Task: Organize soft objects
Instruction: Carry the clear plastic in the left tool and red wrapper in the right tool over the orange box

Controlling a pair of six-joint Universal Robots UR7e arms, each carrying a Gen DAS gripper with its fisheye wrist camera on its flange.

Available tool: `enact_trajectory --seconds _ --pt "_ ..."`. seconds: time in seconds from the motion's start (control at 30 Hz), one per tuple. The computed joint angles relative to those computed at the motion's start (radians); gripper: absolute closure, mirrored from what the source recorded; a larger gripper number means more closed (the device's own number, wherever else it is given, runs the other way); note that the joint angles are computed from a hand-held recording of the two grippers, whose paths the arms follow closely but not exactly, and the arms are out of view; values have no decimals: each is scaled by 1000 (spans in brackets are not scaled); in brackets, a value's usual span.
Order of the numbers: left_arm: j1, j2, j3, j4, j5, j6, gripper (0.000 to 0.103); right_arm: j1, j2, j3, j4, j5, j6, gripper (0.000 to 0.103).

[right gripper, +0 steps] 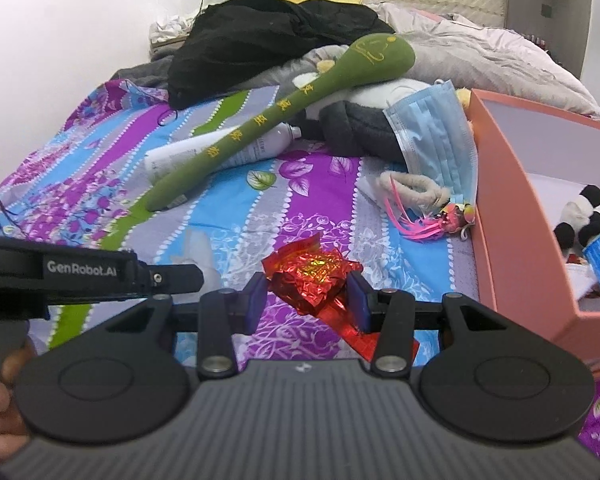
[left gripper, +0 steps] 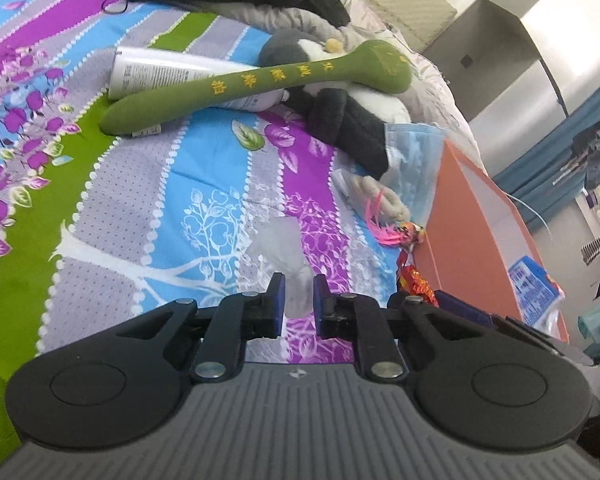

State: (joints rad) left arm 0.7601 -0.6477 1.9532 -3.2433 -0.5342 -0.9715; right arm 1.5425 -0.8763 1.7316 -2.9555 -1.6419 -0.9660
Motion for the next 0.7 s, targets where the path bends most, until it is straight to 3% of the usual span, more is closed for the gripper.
enact_trajectory --seconds 0.37,0.7 --pt "-97 -45 -6 161 51 -45 86 8 -123 82 -13 68 25 56" --pt "-154 -1 -121 156 48 123 86 -11 -224 117 -45 108 49 56"
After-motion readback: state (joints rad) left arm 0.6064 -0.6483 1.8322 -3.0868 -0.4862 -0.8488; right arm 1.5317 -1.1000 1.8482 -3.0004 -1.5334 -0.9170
